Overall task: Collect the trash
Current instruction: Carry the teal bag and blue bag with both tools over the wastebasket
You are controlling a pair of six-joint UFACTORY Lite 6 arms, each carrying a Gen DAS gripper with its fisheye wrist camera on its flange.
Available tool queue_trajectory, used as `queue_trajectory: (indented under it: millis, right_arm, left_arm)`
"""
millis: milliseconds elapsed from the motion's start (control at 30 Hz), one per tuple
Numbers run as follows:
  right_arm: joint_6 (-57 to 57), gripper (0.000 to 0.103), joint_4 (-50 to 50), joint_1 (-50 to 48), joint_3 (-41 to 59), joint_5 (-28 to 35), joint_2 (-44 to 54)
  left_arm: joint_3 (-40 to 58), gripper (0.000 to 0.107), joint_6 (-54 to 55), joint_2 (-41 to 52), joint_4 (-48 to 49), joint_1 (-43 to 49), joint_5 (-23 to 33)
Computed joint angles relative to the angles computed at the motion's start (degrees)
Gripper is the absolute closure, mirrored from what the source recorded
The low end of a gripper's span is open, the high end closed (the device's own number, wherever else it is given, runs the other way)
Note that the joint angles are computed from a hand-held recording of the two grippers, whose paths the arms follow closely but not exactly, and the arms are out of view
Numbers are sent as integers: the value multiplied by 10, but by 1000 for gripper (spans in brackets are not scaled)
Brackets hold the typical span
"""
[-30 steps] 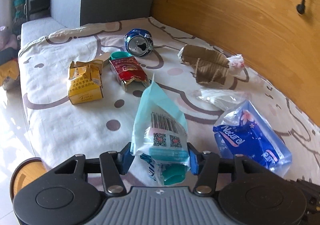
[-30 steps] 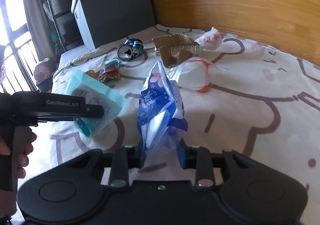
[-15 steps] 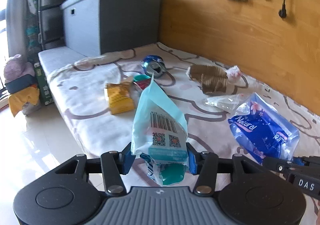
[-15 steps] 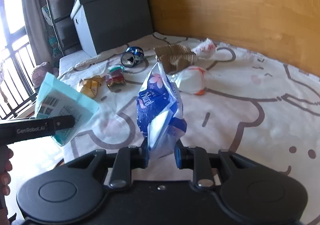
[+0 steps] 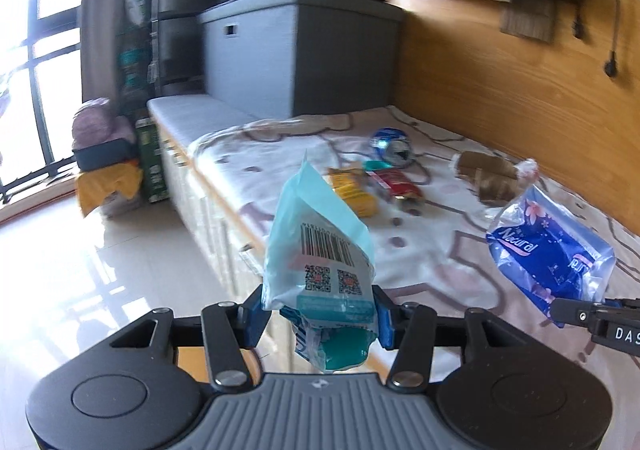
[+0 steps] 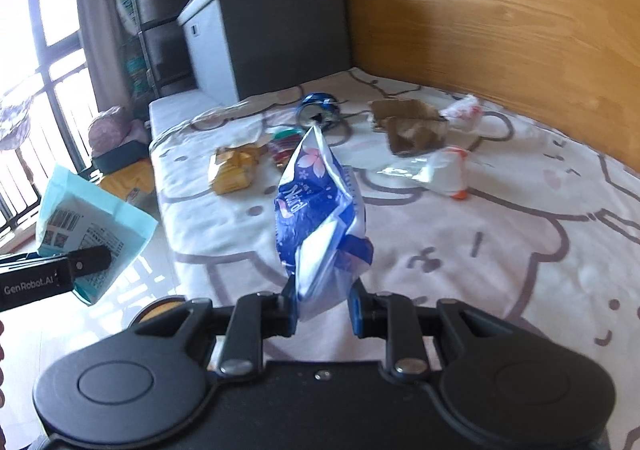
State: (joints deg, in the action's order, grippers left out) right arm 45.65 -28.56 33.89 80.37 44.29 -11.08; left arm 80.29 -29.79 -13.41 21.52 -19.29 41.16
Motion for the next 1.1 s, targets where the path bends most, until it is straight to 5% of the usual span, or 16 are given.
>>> queue_trajectory:
  millis: [533,1100]
  right_arm:
    - [5,78,-32,141,158,18,191]
    - [-131,78,76,184,442,37,492]
  left_arm:
    - [-145,54,195,-107,-193,241,-42]
    - [-229,54,295,-24,-326,406,-103]
